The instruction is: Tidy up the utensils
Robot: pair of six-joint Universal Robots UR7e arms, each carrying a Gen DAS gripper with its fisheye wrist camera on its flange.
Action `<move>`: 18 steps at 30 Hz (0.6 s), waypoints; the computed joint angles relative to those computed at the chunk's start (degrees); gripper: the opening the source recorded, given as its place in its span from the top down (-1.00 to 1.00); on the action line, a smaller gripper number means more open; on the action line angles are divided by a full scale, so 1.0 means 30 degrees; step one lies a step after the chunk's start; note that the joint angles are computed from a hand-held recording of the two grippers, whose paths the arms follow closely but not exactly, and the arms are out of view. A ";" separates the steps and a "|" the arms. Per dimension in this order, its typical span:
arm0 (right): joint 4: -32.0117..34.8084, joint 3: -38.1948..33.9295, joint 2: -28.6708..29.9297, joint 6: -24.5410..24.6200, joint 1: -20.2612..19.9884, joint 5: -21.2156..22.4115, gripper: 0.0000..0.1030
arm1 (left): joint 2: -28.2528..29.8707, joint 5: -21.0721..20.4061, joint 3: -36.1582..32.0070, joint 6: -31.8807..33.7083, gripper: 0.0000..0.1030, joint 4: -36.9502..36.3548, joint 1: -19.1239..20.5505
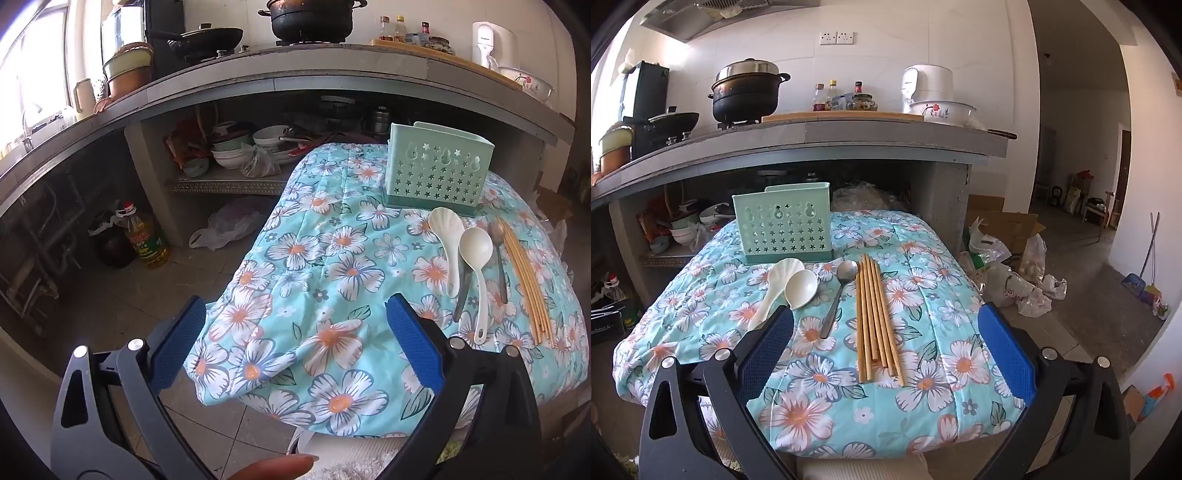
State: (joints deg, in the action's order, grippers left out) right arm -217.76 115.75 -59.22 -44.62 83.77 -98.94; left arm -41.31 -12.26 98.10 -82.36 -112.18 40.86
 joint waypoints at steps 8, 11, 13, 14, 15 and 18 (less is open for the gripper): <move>0.0088 -0.0052 0.0002 0.0009 0.0064 -0.0200 -0.89 | 0.0045 -0.0048 0.0116 0.0739 -0.84 -0.0836 0.0009; 0.0001 -0.0026 0.0040 -0.0078 -0.0008 -0.0052 -0.89 | 0.0067 -0.0120 0.0080 0.0432 -0.84 -0.0585 -0.0126; -0.0066 -0.0033 0.0063 -0.0095 -0.0033 0.0013 -0.89 | 0.0115 -0.0172 0.0092 0.0733 -0.84 -0.0930 -0.0123; -0.0048 -0.0053 0.0071 -0.0092 -0.0040 0.0021 -0.89 | 0.0216 -0.0195 0.0093 0.1308 -0.84 -0.1571 -0.0059; -0.0021 -0.0068 0.0075 -0.0084 -0.0047 0.0032 -0.89 | 0.0255 -0.0227 0.0118 0.1591 -0.84 -0.1896 -0.0064; -0.0010 -0.0119 0.0111 -0.0081 -0.0062 0.0042 -0.89 | 0.0318 -0.0258 0.0354 0.3018 -0.84 -0.3462 -0.0010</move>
